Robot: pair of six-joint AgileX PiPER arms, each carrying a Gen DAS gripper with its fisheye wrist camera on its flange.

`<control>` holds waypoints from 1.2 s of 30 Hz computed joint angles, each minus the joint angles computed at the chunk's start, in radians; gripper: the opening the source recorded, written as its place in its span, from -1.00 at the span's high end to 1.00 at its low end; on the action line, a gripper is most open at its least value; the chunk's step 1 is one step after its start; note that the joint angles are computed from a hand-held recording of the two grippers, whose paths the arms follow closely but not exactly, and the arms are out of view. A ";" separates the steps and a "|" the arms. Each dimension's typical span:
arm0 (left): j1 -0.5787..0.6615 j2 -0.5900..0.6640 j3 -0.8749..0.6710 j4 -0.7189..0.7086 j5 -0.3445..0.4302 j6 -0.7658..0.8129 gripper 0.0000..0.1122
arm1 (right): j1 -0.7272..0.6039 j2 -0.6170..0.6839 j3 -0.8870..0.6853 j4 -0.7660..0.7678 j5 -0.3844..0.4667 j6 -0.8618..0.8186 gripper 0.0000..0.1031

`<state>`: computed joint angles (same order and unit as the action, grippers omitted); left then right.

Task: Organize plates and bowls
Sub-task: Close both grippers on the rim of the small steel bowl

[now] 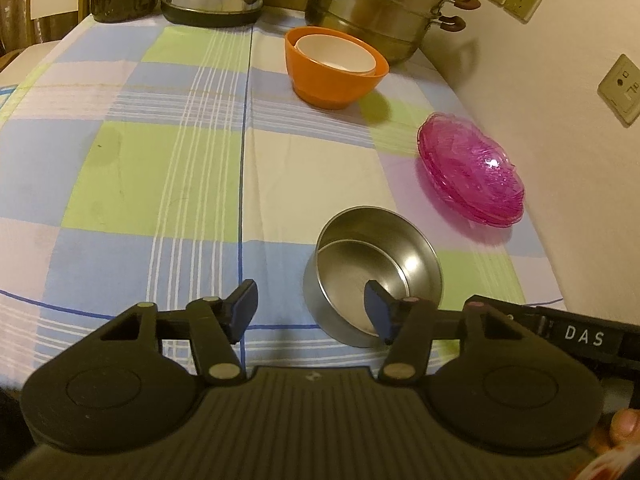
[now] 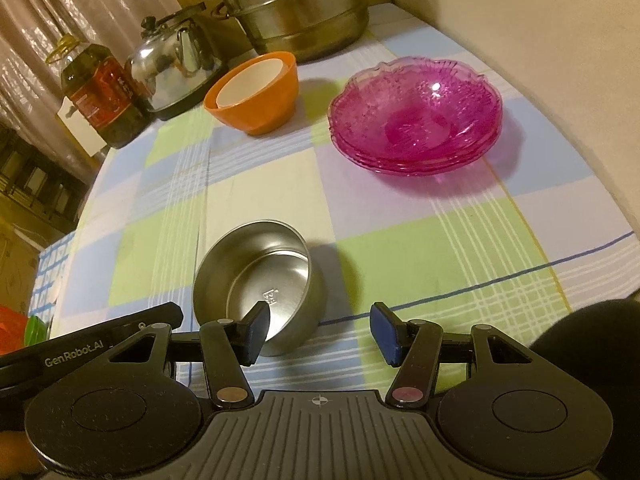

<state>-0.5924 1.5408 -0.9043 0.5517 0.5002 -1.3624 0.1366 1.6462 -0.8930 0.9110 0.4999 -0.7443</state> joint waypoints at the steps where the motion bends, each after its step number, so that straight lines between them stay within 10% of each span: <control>1: 0.004 0.005 0.000 -0.001 -0.006 0.001 0.06 | 0.003 0.007 -0.005 0.001 -0.002 0.001 -0.10; 36: 0.110 0.199 -0.083 -0.158 -0.136 0.197 0.72 | 0.075 0.228 -0.168 -0.023 -0.035 0.041 0.69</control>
